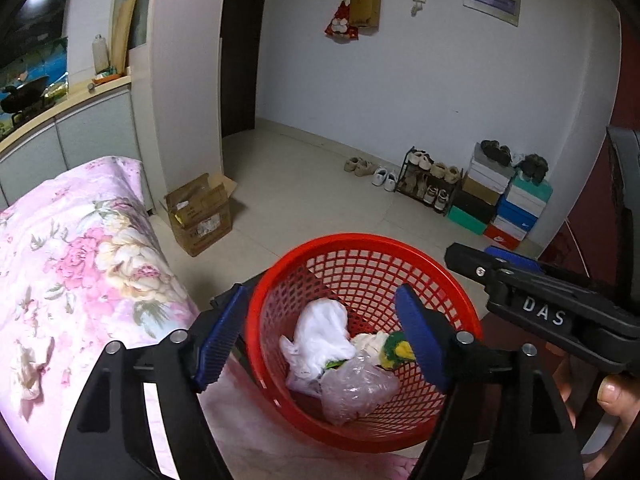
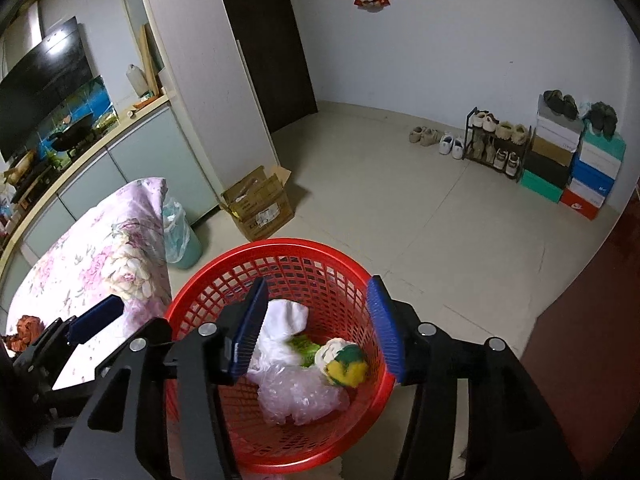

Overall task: Collect trash
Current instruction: 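Open both tools to drop the tissue and scrubber into the basket, then move both tools back over the bed toward the black bag and foam net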

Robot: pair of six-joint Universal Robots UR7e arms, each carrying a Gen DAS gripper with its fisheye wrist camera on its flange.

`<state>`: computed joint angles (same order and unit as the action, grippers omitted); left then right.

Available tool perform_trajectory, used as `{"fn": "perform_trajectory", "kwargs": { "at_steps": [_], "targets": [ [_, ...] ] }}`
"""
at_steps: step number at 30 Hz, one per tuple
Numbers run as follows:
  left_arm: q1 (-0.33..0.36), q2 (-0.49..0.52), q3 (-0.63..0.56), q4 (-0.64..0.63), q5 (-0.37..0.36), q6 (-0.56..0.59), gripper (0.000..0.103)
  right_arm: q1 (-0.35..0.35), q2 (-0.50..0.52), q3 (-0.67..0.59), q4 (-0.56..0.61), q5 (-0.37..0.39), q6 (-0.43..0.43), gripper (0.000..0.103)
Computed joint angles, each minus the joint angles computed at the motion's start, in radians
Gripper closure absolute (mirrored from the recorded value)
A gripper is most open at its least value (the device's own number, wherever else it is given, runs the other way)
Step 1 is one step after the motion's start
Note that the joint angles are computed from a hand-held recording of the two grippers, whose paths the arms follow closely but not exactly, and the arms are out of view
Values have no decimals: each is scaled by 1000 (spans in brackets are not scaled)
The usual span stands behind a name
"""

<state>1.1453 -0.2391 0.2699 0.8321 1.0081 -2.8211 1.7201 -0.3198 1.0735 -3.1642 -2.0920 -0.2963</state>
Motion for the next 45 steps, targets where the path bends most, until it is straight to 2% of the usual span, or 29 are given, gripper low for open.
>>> {"fn": "perform_trajectory", "kwargs": {
  "at_steps": [1,9,17,25,28,39,42,45],
  "targets": [
    [-2,-7,9,-8,-4,2,28,1,-3,4,-2,3,0,52],
    [-19,-204,332,-226,-60,34,25,24,-45,83,-66,38,-11,51],
    [-39,-403,619,-410,-124,30,25,61,-81,169,-147,81,-34,36],
    [-52,-631,923,-624,-243,58,24,119,-63,191,-143,135,-84,33],
    [-55,-723,1028,-712,-319,81,24,139,-50,184,-117,165,-96,33],
    [-3,-987,1251,-864,-506,82,22,206,16,123,15,241,-123,31],
    [20,-1030,1278,-873,-525,69,22,220,34,104,45,245,-127,31],
    [46,-1035,1267,-819,-505,20,21,231,50,84,74,247,-132,31]
  ]
}}
